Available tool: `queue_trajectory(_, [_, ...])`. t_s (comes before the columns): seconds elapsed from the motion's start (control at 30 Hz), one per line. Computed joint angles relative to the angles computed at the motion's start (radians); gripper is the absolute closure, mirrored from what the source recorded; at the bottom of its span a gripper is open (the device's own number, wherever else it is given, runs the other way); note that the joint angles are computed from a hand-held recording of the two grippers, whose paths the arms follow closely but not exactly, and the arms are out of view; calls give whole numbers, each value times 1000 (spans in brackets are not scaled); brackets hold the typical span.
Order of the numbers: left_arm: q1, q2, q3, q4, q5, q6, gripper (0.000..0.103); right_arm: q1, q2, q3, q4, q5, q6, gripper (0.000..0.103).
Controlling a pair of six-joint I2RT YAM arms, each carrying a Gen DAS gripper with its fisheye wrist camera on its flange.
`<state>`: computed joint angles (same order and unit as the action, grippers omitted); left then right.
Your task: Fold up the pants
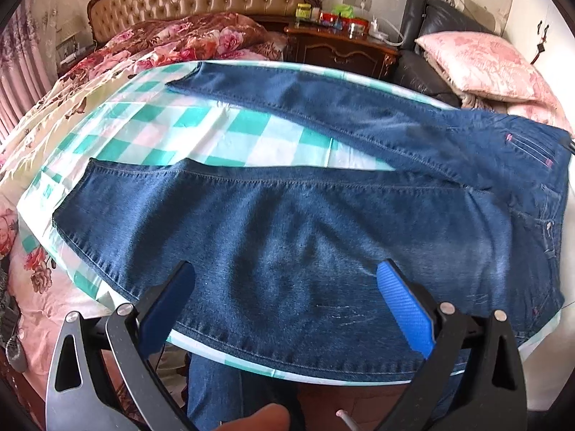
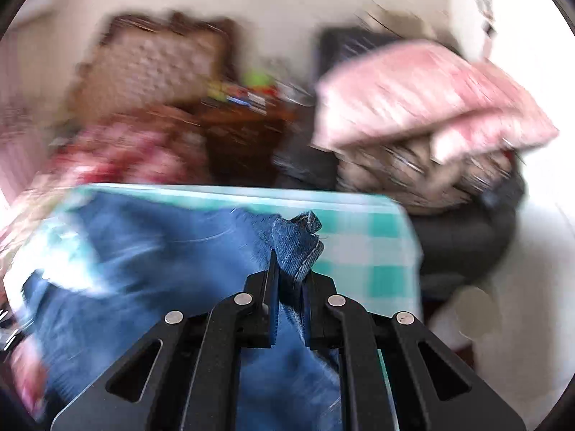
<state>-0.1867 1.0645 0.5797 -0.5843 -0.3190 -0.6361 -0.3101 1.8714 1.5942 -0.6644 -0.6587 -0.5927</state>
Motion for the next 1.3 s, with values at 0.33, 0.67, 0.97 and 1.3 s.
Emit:
queue_trajectory(0.33, [292,-17,-24,136,255,158,2,-373,76,-259,-548,-132,-538,93])
queue_trajectory(0.67, [718,776,447,434,803,137,50,-353,210,-144,-492,-228,-259,93])
queue_trajectory(0.97, [780,1280,1109,263,843,21,67,-335,217,-95,-449,-251,-155,93])
queue_trajectory(1.3, [788,1582,1609,-1,886,13,102,-322,246,-5,-458,-221,-101,93])
